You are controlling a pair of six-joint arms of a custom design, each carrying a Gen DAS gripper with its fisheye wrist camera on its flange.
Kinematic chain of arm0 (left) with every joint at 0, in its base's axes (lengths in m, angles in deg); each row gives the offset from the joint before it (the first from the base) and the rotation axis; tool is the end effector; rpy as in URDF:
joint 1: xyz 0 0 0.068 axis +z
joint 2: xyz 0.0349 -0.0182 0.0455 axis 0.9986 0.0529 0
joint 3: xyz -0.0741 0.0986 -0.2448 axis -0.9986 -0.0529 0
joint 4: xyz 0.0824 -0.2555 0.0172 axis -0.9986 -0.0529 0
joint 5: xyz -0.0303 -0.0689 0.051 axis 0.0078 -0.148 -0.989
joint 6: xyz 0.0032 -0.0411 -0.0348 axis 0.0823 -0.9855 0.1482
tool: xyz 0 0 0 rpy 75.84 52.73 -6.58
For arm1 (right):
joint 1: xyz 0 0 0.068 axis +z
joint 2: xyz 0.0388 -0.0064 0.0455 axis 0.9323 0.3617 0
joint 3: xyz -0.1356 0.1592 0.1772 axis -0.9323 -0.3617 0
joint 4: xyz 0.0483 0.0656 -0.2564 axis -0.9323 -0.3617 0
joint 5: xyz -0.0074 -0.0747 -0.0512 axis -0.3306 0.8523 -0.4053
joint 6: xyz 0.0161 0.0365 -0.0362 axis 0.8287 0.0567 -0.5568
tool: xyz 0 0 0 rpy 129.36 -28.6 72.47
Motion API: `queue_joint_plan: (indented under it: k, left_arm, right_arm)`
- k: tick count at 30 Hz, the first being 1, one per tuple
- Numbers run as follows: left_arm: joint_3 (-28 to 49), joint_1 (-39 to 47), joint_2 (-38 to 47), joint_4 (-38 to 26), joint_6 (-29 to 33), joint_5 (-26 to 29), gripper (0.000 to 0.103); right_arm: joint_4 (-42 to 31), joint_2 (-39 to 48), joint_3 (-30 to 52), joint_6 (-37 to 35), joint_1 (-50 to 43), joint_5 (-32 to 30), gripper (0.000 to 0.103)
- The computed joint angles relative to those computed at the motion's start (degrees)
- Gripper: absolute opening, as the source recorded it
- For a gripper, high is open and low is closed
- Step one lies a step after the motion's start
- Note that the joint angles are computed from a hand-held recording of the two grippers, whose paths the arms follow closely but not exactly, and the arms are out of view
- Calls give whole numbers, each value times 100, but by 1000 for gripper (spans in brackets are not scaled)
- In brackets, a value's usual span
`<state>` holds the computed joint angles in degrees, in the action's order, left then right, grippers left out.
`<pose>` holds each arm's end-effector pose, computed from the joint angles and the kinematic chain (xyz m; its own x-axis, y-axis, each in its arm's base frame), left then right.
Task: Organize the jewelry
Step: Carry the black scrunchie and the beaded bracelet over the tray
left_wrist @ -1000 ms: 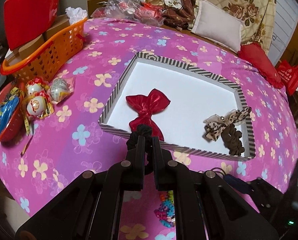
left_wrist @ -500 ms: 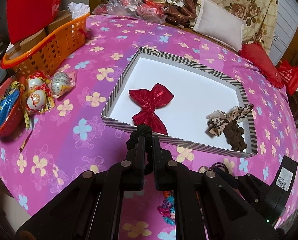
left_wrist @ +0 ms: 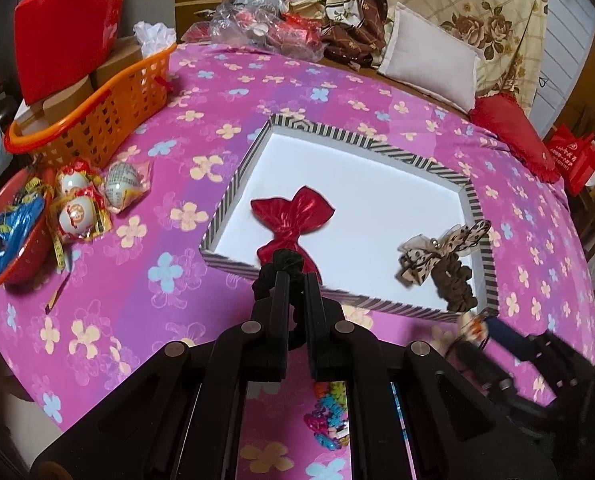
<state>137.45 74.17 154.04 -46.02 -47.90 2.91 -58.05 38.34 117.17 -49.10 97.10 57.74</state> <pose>0.3146 -0.0723 0.2320 -0.8201 -0.0132 -0.5721 0.0752 0.9886 -0.1307 0.2614 0.1369 0.2047 -0.7133 -0.0857 -0.6956 -0.2355 0.9641 0.1227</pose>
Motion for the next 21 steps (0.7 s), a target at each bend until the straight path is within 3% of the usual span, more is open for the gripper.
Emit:
queue_joint_plan:
  k: [8, 21]
  left_arm:
    - [363, -305, 176, 7, -46, -400, 6]
    - [912, -633, 850, 185, -39, -772, 6]
  right_arm:
    - [-281, -56, 504, -265, -263, 60, 36]
    - [-141, 637, 1057, -425, -790, -341, 36]
